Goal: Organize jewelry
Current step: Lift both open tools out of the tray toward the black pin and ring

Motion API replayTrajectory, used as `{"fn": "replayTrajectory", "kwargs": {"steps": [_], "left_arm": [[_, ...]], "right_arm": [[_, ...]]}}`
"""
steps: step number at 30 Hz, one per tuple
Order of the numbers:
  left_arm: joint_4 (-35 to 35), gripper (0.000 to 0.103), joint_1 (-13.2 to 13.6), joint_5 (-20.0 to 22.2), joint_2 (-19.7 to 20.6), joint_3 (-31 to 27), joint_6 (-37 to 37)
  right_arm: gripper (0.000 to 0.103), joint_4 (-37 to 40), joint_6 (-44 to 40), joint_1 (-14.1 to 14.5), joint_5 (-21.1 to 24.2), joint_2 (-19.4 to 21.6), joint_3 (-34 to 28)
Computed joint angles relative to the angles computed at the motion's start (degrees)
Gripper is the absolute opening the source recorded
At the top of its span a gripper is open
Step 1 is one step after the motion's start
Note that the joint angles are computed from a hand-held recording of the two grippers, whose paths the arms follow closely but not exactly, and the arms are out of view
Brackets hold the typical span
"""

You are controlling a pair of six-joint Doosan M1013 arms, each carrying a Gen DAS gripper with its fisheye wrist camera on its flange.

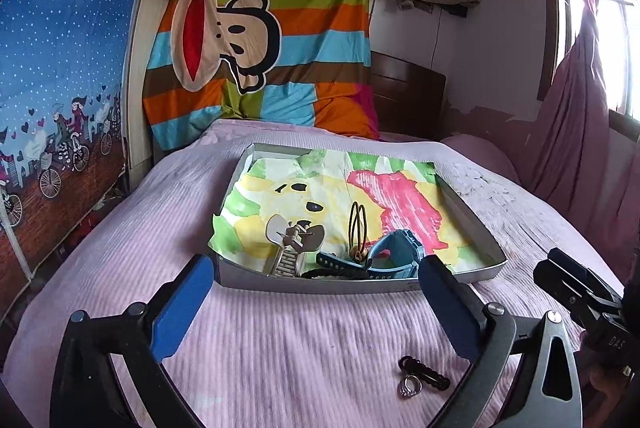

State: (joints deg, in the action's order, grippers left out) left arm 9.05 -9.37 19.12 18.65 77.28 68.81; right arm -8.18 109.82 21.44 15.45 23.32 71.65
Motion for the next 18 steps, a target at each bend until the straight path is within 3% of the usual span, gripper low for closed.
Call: {"fn": "replayTrajectory", "kwargs": {"steps": [8, 18], "left_arm": [[9.24, 0.103, -1.00, -4.82, -3.15, 5.22, -5.74], [6.46, 0.103, -1.08, -5.63, -4.64, 8.41, -0.20]], "right_arm": [[0.102, -5.48, 3.93, 0.93, -1.40, -2.18, 3.01], [0.102, 0.61, -3.93, 0.97, 0.00, -3.14, 4.99]]}}
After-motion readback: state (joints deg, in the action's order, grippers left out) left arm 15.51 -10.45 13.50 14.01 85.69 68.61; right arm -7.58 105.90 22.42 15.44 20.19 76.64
